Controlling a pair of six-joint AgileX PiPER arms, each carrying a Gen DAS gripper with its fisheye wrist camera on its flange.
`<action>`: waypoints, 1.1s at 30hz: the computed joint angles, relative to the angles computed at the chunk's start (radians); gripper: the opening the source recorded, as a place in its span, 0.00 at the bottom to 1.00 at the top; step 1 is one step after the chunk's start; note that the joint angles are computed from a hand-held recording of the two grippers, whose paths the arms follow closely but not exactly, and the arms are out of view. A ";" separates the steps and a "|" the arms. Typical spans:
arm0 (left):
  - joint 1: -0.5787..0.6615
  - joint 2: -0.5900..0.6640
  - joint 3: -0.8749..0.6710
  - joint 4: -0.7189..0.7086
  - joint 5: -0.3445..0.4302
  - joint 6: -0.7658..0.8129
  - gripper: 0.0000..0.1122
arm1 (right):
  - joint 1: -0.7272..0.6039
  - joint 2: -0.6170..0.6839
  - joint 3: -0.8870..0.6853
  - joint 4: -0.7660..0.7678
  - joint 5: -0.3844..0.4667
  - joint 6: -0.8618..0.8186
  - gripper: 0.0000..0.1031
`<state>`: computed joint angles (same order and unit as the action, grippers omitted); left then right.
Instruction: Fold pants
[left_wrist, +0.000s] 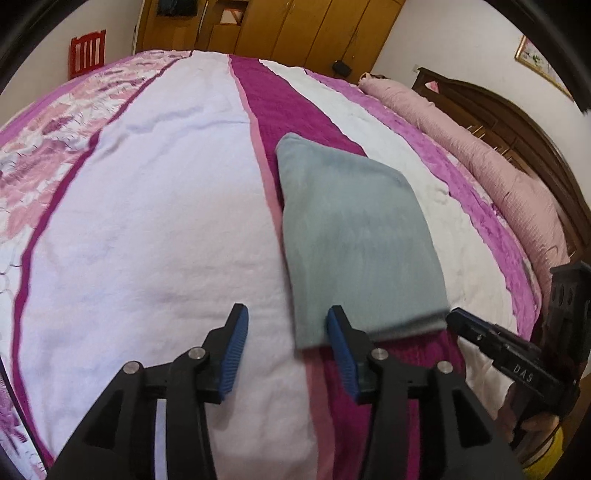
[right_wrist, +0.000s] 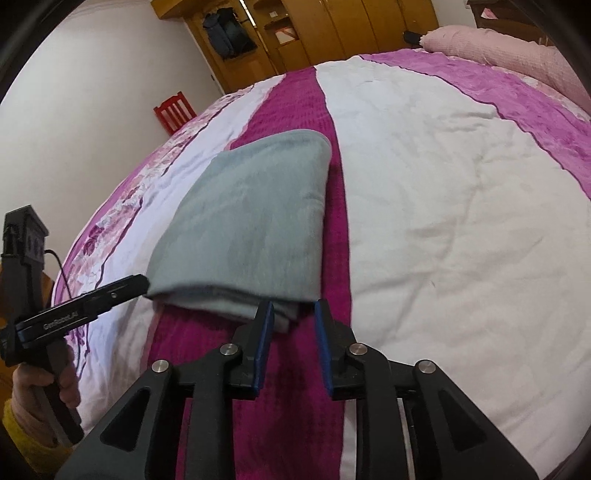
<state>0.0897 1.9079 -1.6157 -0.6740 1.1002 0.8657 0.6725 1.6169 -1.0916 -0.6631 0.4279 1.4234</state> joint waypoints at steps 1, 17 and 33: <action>0.002 -0.015 0.015 0.007 -0.009 0.010 0.43 | 0.006 -0.007 0.005 -0.009 0.011 0.008 0.23; -0.056 -0.138 0.239 0.116 -0.143 0.004 0.87 | 0.088 0.014 -0.020 -0.014 0.218 -0.050 0.71; -0.204 -0.203 0.411 0.334 -0.438 -0.199 0.92 | 0.116 0.067 0.004 -0.147 0.228 0.112 0.78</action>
